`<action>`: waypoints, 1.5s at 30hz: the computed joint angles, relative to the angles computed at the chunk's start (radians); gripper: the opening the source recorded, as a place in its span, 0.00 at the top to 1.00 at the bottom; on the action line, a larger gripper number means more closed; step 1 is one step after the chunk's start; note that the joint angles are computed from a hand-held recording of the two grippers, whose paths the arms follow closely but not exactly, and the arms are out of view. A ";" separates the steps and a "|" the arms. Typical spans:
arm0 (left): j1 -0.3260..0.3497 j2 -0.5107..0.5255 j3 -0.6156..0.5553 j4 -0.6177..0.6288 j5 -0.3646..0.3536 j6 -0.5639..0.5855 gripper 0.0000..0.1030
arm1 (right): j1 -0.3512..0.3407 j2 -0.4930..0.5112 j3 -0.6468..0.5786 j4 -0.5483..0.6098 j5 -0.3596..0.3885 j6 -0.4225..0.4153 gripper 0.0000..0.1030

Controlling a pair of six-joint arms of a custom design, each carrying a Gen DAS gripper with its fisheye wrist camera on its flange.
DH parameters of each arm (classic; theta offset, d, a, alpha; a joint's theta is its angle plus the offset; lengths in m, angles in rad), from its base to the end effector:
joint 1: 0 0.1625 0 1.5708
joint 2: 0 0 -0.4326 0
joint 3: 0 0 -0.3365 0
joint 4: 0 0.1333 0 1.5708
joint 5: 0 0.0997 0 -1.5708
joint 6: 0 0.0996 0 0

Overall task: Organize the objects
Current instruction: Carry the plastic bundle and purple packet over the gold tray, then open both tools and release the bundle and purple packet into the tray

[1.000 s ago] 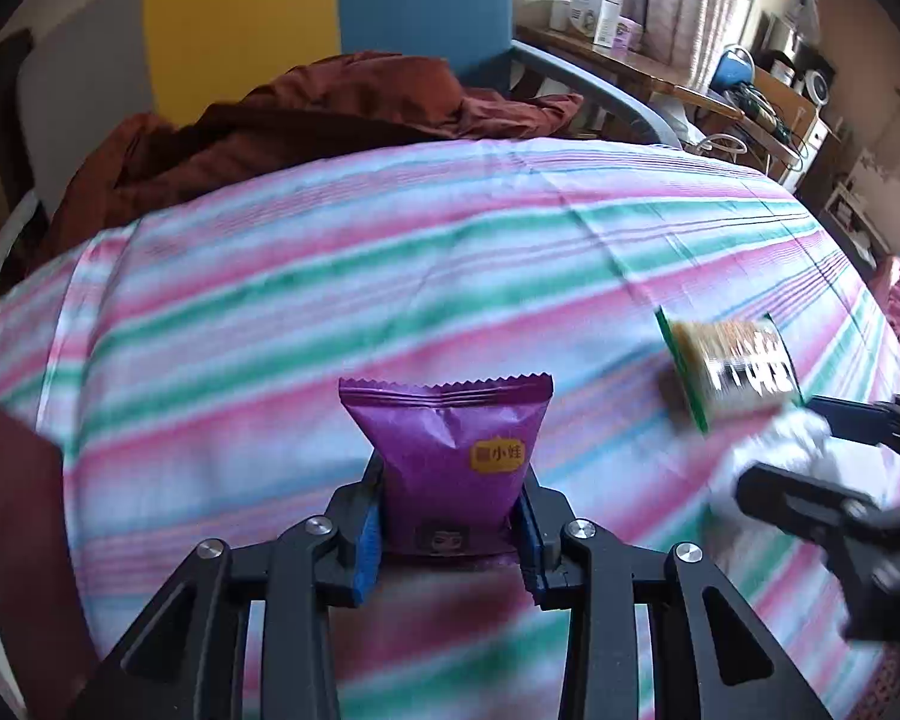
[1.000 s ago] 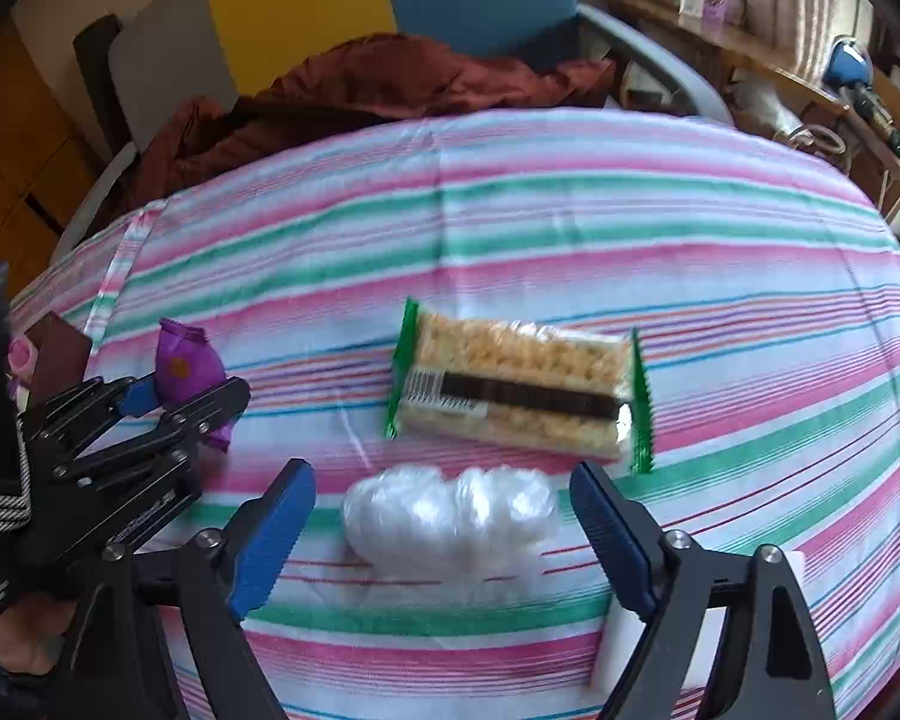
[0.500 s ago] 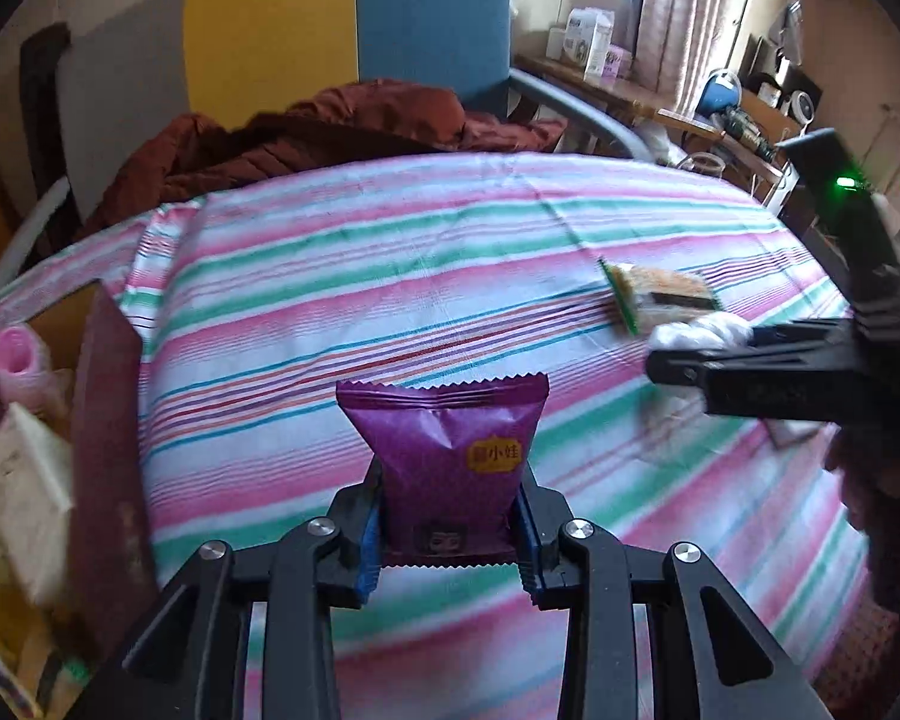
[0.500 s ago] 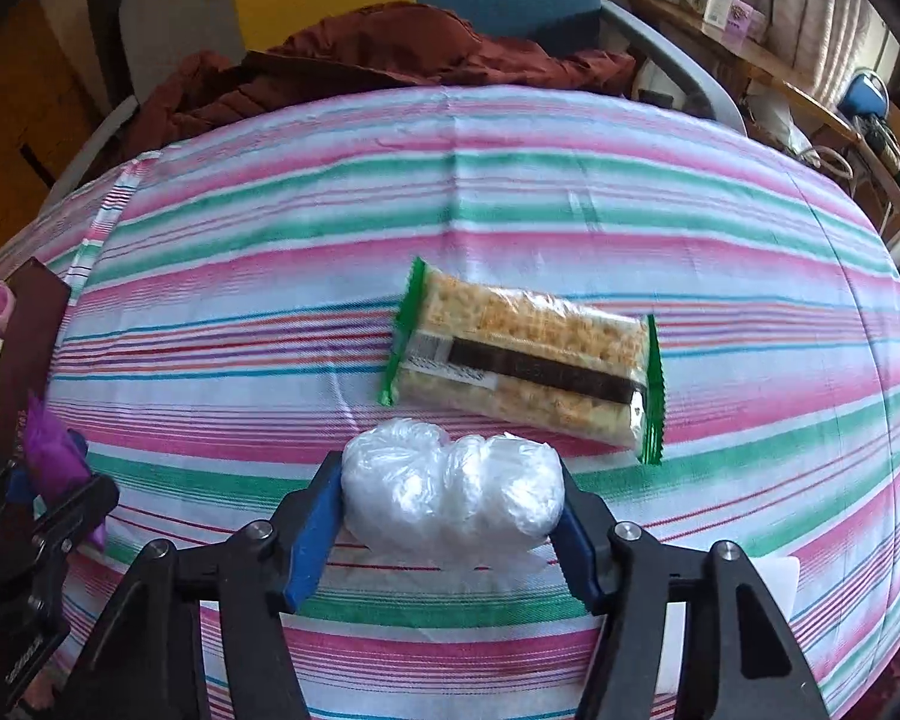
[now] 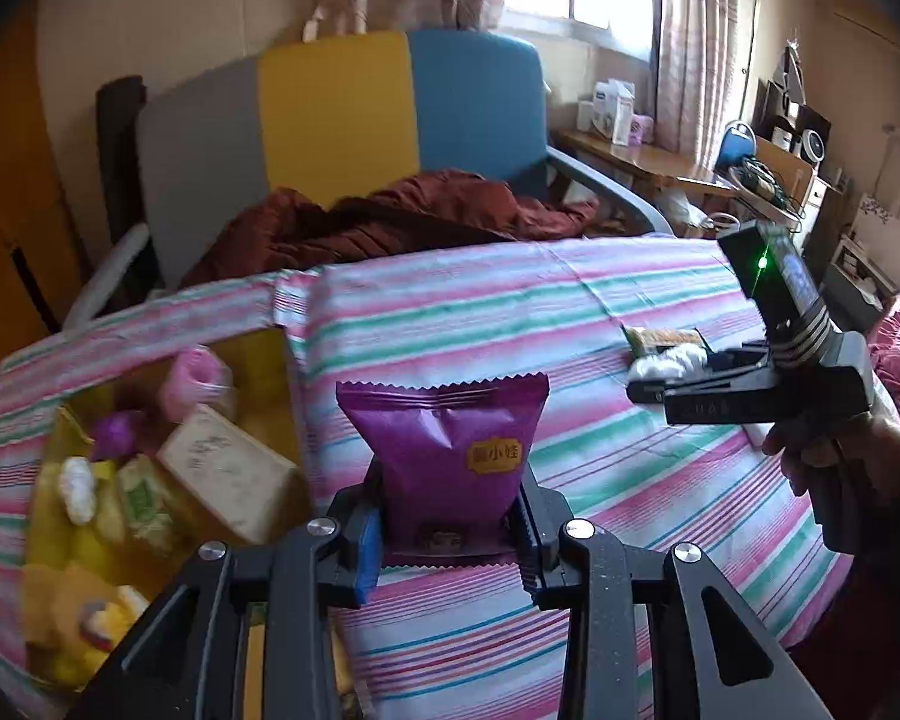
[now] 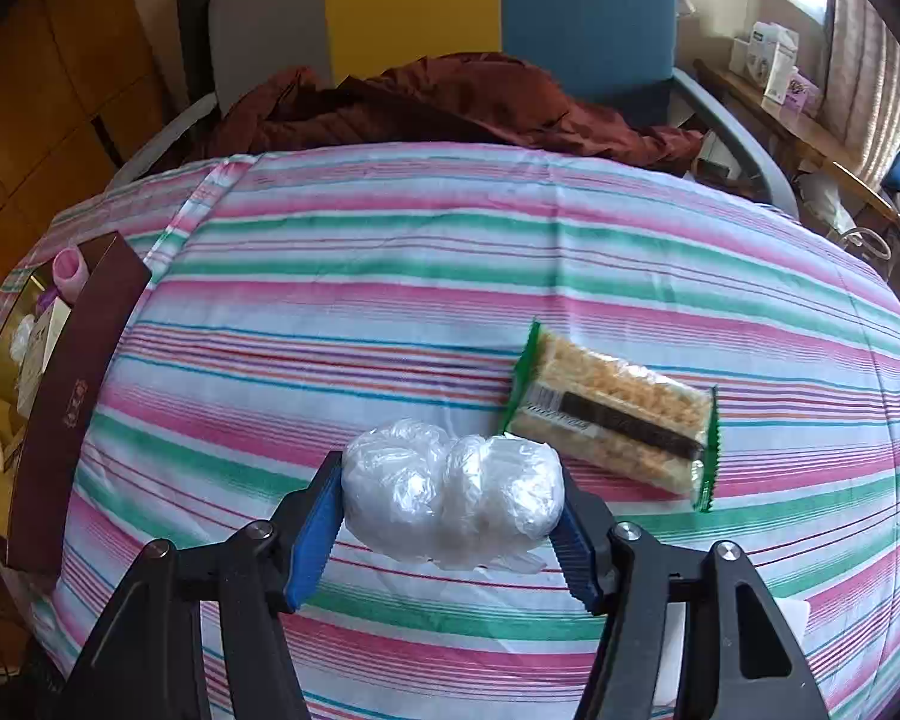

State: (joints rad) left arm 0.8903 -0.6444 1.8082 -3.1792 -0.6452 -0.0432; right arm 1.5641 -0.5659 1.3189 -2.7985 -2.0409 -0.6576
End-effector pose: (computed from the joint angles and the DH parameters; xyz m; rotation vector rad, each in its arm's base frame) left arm -0.2088 -0.5963 0.1022 0.4690 2.2404 -0.8826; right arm 0.0832 -0.7405 0.1309 0.6683 -2.4378 0.3800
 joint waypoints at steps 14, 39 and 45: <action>0.005 -0.116 0.157 -0.114 0.066 -0.024 0.64 | 0.108 -0.018 0.068 0.013 -0.004 0.000 0.39; 0.104 -0.379 0.443 -0.322 0.028 -0.145 0.65 | 0.292 0.051 0.227 -0.108 0.211 0.092 0.38; 0.153 -0.420 0.444 -0.301 0.019 -0.167 0.65 | 0.310 0.098 0.183 -0.090 0.209 0.093 0.38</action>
